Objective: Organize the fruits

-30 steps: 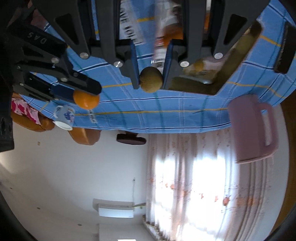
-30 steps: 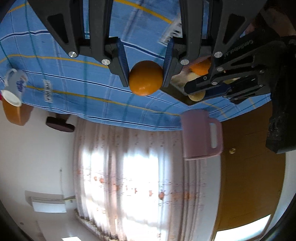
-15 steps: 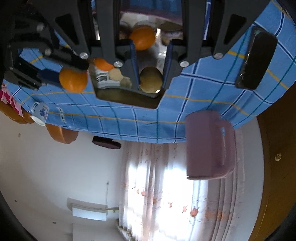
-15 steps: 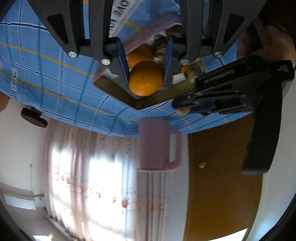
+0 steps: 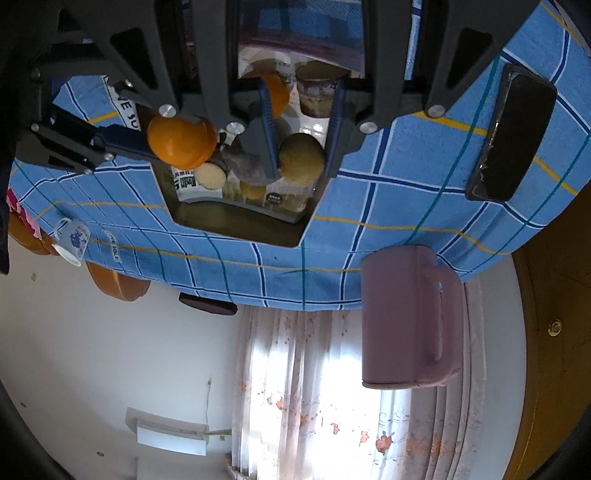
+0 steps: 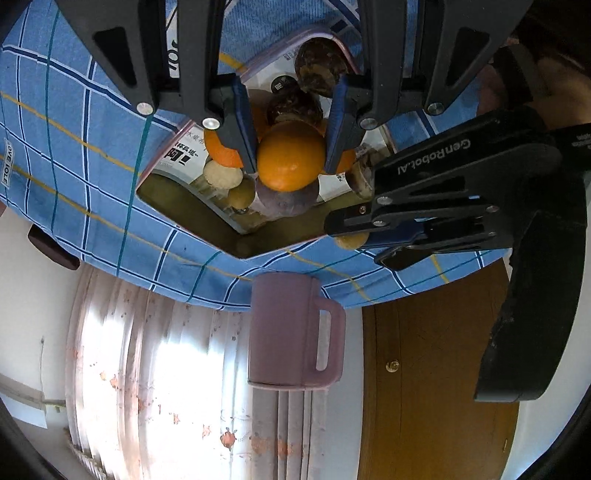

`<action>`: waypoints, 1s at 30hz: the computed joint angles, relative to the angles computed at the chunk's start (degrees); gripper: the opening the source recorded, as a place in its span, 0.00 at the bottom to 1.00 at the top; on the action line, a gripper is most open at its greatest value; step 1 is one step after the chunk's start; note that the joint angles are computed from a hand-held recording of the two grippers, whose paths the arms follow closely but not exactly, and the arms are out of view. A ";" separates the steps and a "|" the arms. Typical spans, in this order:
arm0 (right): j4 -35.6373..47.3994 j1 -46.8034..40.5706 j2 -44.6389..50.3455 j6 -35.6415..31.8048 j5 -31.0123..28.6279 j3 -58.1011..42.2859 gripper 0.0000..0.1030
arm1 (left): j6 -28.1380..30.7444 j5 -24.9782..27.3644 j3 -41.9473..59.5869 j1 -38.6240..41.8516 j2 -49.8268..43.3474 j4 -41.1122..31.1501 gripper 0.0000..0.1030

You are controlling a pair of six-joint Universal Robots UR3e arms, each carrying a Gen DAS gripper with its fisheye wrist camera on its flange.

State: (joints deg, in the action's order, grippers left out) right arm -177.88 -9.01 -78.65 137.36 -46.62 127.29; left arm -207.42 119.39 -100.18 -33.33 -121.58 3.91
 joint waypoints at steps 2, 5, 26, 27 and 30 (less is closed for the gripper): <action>3.16 -0.02 -0.25 -1.13 0.24 -0.78 0.37 | -0.23 -0.22 -0.10 0.02 -0.05 -0.25 0.26; 2.38 0.04 -0.21 -0.52 -0.04 -0.52 0.45 | -0.34 -0.14 -0.05 -0.26 -0.10 -0.60 0.26; -3.01 -8.10 -8.69 1.34 2.20 8.15 0.56 | -1.25 6.98 -2.63 -4.19 3.03 4.17 0.76; -3.20 -9.51 -10.08 1.75 2.62 9.01 0.58 | -1.11 7.68 -2.45 -4.81 3.12 4.41 0.77; -3.14 -14.36 -14.36 2.28 5.70 11.51 0.60 | -0.58 9.34 -1.04 -6.31 2.65 4.60 0.84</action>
State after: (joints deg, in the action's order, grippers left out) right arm -181.02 -23.37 -93.02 139.64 -40.92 138.80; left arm -208.00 128.72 -101.22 -39.64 -118.94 8.51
